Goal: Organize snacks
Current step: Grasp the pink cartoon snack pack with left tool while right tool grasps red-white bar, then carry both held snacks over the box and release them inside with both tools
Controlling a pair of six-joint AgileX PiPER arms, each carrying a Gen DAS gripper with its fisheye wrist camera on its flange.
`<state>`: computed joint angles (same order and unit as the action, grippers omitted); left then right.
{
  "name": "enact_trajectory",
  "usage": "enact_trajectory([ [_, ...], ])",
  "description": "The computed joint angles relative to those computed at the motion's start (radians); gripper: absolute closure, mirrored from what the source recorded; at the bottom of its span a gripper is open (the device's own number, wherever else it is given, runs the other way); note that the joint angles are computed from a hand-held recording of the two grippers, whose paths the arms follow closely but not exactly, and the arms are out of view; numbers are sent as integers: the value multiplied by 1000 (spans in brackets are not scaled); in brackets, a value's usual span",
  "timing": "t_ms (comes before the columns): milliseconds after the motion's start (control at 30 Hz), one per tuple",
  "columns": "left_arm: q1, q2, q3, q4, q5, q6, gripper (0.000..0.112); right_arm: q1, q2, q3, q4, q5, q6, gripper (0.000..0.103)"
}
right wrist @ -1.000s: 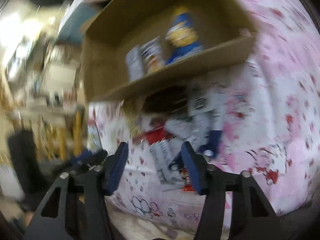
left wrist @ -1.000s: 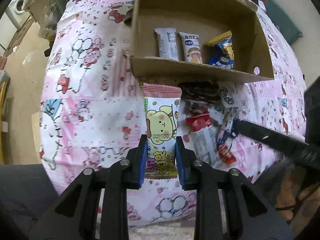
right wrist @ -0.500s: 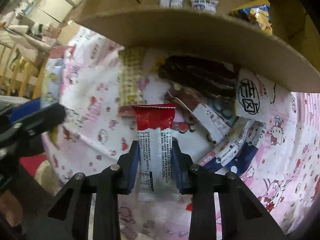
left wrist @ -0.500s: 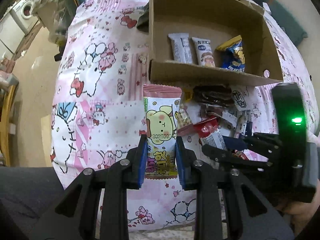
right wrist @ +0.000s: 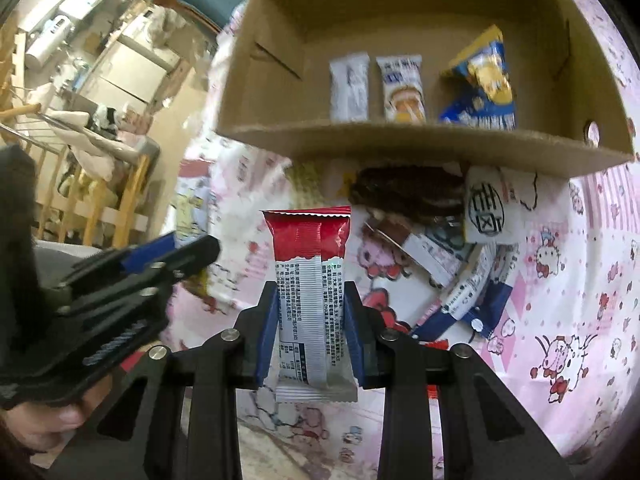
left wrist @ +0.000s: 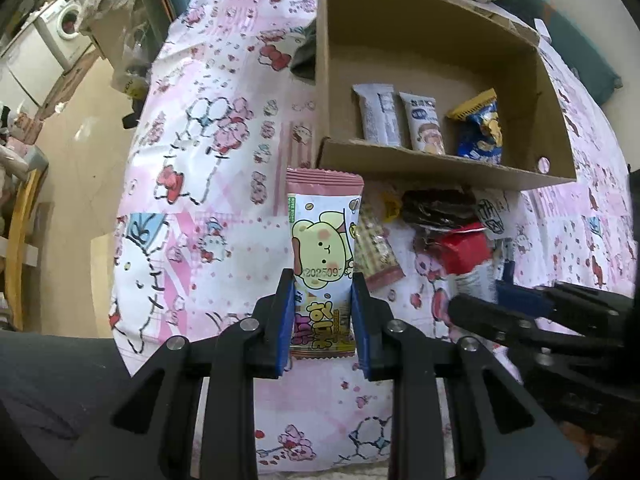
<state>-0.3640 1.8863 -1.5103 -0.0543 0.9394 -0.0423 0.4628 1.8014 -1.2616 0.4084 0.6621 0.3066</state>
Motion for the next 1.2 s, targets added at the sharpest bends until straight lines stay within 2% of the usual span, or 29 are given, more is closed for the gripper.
enact_trajectory([
  [267, -2, -46, 55, 40, -62, -15, 90, 18, -111, 76, 1, -73, 3, 71],
  [400, -21, -56, 76, 79, -82, -28, 90, 39, -135, 107, -66, -82, 81, 71],
  [533, -23, -61, 84, 79, -96, -26, 90, 44, -141, 97, -83, -83, 112, 71],
  [800, -6, -94, 61, 47, -113, -12, 90, 21, -251, 162, -52, -170, 99, 71],
  [1000, -2, -60, -126, -6, -36, 29, 90, -28, -321, 148, -72, -206, 136, 71],
  [1133, -18, 21, -320, -8, 40, 52, 90, -66, -327, 99, -212, -201, 289, 70],
  [1200, -29, 71, -416, 5, 68, 52, 90, -100, -307, 66, -233, -184, 305, 70],
])
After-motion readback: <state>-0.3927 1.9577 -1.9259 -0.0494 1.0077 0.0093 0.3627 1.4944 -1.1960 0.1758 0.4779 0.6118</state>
